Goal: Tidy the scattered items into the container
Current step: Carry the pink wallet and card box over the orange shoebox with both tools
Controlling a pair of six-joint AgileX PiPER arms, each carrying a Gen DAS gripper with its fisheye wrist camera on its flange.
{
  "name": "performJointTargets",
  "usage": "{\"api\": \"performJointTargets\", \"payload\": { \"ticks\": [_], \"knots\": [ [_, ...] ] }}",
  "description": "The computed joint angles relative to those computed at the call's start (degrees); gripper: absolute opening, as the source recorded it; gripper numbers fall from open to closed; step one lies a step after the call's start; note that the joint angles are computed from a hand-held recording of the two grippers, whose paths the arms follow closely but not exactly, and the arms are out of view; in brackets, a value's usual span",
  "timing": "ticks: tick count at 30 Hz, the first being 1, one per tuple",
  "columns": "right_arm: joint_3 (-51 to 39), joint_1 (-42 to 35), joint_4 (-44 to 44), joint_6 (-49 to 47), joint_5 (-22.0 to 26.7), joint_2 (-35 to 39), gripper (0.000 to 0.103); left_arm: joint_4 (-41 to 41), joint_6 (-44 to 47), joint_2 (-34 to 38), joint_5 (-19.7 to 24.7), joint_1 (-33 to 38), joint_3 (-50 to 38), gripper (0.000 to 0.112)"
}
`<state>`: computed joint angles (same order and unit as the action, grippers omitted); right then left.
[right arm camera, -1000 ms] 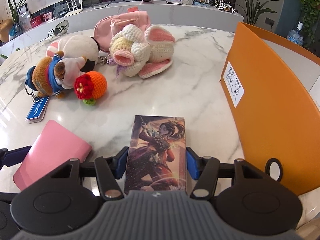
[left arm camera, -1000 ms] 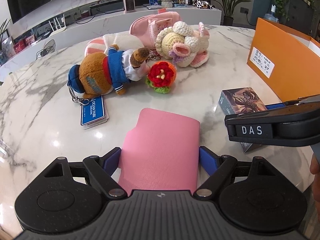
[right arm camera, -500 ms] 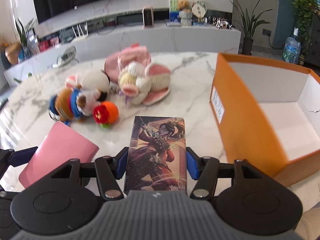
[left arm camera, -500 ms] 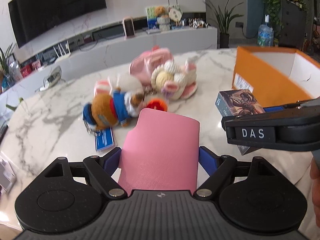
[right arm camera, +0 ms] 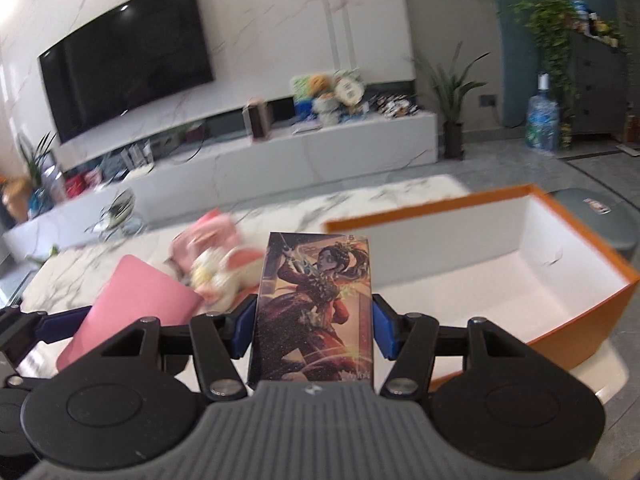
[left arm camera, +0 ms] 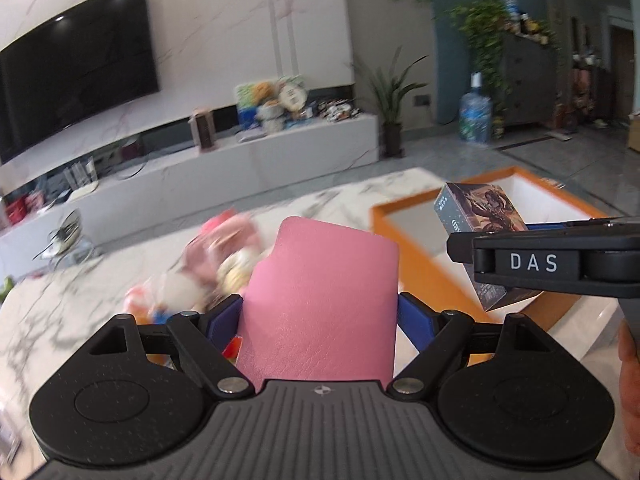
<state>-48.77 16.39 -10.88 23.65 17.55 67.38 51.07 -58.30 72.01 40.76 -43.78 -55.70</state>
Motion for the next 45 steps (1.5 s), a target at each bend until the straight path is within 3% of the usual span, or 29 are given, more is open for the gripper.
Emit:
{"api": "performJointTargets", "payload": {
  "ticks": [8,17,20,25,36,45],
  "knots": [
    [-4.1,-16.7,27.8,-32.6,0.8,3.2,0.061,-5.8,7.4,11.4,-6.7,1.4,-12.1,0.097],
    [-11.2,-26.2,45.2,-53.1,3.1,14.2,0.061,-18.4,22.1,26.3,-8.1,4.1,-26.5,0.097],
    [-15.8,-28.4,46.5,-55.9,6.1,19.2,0.061,-23.4,28.2,31.9,-5.6,5.1,-33.0,0.097],
    [-26.7,-32.3,48.0,-58.8,16.5,28.9,0.061,-29.1,35.7,39.1,-1.9,6.3,-41.3,0.097],
    [-48.8,-33.3,40.7,-54.1,36.8,45.4,0.061,-29.7,41.7,48.6,7.3,5.5,-52.4,0.097],
    [-51.7,-31.5,37.5,-52.2,39.0,47.9,0.061,-29.0,42.1,55.5,18.7,4.6,-64.4,0.097]
  ]
}}
